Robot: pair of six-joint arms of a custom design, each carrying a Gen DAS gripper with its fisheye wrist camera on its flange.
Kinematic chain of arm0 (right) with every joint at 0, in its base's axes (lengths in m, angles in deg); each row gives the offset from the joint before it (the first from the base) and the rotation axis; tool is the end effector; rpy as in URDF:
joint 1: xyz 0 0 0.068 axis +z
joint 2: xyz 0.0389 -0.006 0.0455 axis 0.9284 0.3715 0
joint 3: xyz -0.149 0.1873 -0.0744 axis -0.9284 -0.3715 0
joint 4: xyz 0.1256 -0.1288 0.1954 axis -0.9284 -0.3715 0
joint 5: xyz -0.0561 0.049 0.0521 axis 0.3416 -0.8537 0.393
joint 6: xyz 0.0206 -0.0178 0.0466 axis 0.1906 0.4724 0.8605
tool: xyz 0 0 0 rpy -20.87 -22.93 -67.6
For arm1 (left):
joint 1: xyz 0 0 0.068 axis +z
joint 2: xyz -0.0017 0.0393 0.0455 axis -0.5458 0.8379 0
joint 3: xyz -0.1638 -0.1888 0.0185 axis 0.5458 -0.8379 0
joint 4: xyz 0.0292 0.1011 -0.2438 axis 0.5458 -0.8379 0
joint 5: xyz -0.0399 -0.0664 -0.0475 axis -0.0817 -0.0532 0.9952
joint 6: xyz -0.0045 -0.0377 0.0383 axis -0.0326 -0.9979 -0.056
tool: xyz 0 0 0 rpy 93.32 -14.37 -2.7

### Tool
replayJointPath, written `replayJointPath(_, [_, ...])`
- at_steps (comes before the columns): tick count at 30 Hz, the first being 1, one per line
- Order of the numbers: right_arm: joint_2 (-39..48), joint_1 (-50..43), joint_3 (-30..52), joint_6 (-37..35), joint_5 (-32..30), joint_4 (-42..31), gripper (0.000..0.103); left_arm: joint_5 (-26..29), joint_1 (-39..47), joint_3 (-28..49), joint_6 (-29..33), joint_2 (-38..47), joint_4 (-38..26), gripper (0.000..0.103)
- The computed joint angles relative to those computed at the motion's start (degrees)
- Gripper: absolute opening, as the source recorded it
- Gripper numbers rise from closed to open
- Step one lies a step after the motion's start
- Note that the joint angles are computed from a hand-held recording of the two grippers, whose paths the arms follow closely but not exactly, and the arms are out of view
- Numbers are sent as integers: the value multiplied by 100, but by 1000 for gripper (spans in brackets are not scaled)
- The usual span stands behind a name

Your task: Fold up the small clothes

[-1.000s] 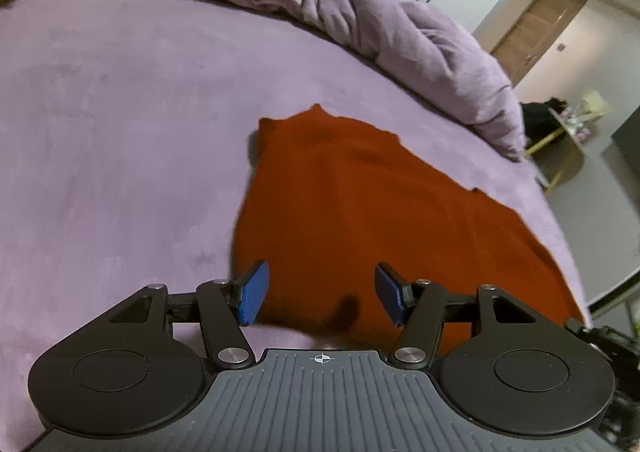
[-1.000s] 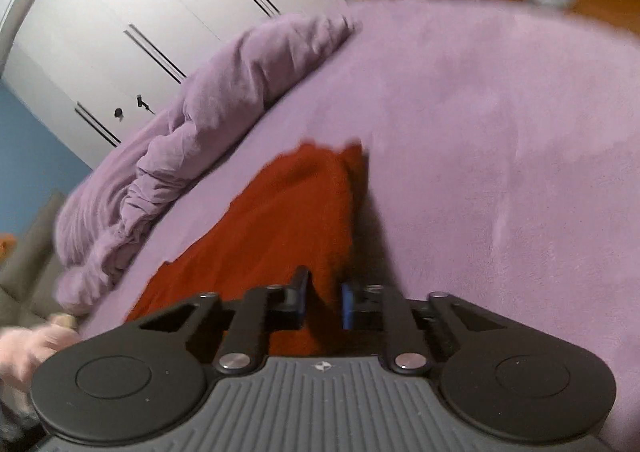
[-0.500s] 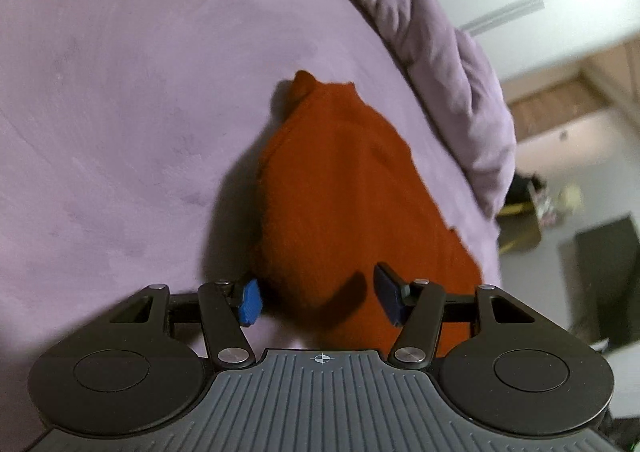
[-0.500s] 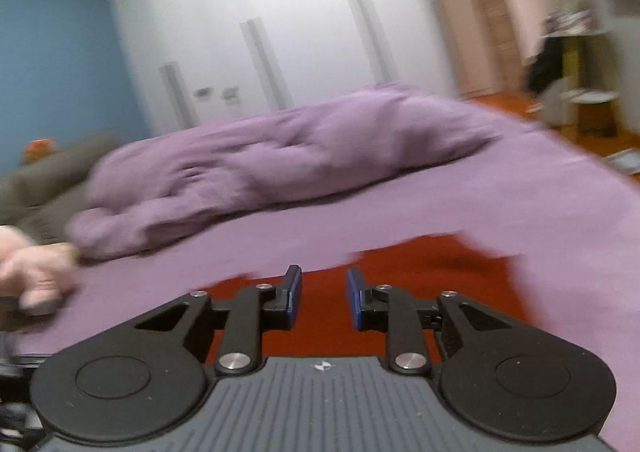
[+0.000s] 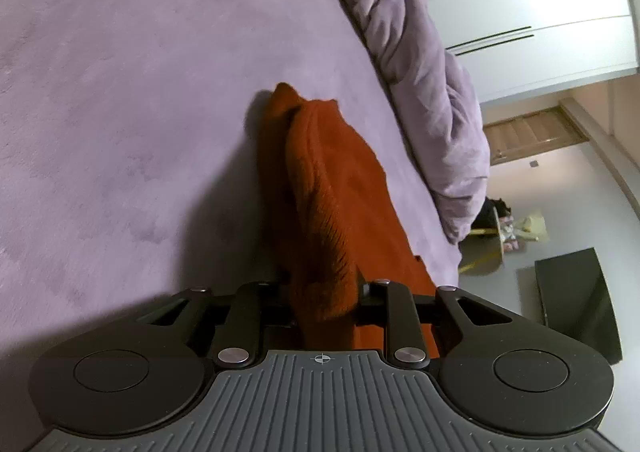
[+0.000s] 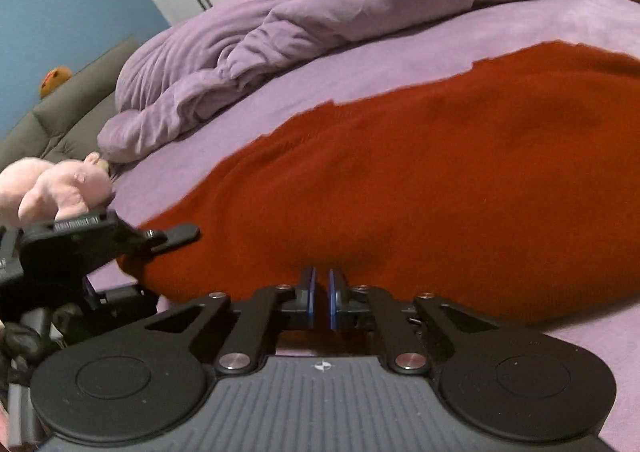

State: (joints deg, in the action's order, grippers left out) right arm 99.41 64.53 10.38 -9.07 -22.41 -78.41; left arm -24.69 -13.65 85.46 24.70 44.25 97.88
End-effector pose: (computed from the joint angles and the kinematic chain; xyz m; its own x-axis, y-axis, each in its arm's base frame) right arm 0.2417 0.0089 0.1077 -0.7498 -0.0602 -0.6589 -0.4666 0.7541 0.4621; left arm 0.1633 0.0386 0.1029 -0.3912 -0.8930 -0.2225 -0.3925 0.3806 -0.8373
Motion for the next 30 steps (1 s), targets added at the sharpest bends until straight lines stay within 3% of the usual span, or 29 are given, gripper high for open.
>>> replayJointPath(4, [-437, 33, -429, 425, 457, 843, 5, -94, -62, -89, -631, 648, 880, 29])
replayJointPath(6, [-51, 175, -331, 197, 709, 876, 4, -161, -110, -65, -804, 971, 1158, 29])
replayJointPath(8, [374, 177, -303, 191, 577, 1147, 3, -189, -119, -62, -934, 1115, 1327, 27])
replayJointPath(11, [50, -79, -283, 19, 291, 759, 3, -201, -46, -14, -780, 801, 911, 24])
replayJointPath(15, [-324, -196, -652, 56, 370, 1198, 5, -489, -229, 92, -606, 682, 594, 23])
replayJointPath(17, [224, -65, -188, -301, 436, 537, 3, -572, -291, 143, -578, 703, 538, 22])
replayJointPath(18, [287, -110, -166, -372, 377, 552, 3, -580, -293, 154, -591, 676, 484, 22])
replayJointPath(21, [48, -336, -15, -407, 108, 95, 4, -624, -292, 209, -474, 499, 231, 21])
replayJointPath(26, [-251, -1129, -98, -521, -428, 35, 9, -1514, -1024, 769, 48, -36, -876, 20])
replayJointPath(30, [94, -1822, 221, -549, -725, -163, 9, -2494, -2087, 1364, 489, -105, -1163, 18])
